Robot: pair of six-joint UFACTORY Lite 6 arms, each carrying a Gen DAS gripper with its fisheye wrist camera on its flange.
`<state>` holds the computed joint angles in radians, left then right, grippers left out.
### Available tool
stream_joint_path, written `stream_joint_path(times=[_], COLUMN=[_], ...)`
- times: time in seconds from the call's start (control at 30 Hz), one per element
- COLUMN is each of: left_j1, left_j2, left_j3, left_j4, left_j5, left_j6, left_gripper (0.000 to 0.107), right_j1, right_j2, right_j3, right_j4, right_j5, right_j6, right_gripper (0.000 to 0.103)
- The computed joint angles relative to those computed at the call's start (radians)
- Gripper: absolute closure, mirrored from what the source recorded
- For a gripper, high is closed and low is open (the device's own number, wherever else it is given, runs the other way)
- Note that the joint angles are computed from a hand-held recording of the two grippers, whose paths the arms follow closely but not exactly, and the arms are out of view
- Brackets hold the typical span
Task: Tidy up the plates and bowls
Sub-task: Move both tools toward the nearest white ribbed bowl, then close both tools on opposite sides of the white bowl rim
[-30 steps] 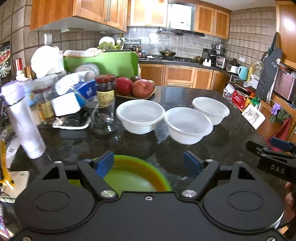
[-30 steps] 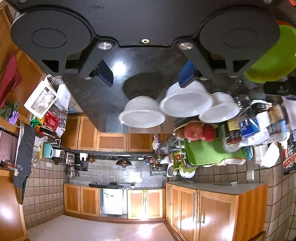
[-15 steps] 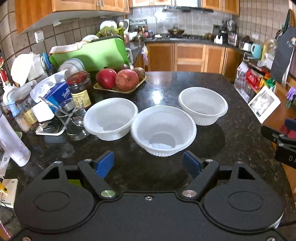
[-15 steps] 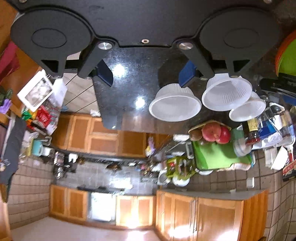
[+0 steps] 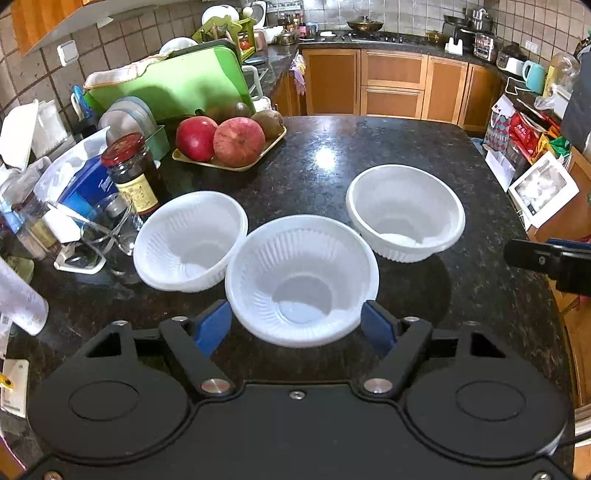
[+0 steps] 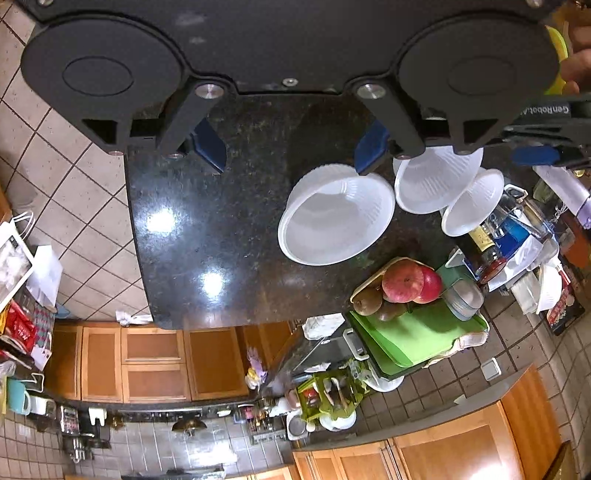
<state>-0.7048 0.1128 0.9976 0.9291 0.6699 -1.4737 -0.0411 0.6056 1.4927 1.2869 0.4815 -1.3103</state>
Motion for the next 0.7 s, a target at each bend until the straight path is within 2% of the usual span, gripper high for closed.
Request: stream_joint_path(times=[0.1,0.2,0.27,0.33,0.57,0.7], left_j1=[0.047,0.109,0.136,0.153,0.192,0.239], left_j2=[0.024,0.051,0.074,0.115,0.327,0.461], left_j3=[0.051,0.121,0.168,0.236,0.492,0.642], left_j4=[-0.069,-0.163,-0.192,-0.205,-0.281,-0.468], left_j5=[-0.040,-0.077,-0.090,-0.087,-0.089,-0.091], left_j6=[0.111,0.256,0.317,0.367,0.568,0.780], left_gripper=[0.032,0.033,0.036,0.037,0.037,0.041], right_j1=[0.018,0.020,0.027,0.037,0.061,0.076], right_j2=[0.052,0.121,0.165,0.219,0.336,0.429], right_j3=[0.088,0.220,0.306,0.404,0.588,0.729], right_j4=[-0.051,-0.172,-0.266,-0.364,-0.517,-0.612], right_j5=[-0.018,0.015,0.038,0.069,0.092,0.129], right_j6=[0.075,0.233,0.352,0.464,0.684,0.799], right_gripper=[0.023,0.025,0.034,0.037,0.046,0.046])
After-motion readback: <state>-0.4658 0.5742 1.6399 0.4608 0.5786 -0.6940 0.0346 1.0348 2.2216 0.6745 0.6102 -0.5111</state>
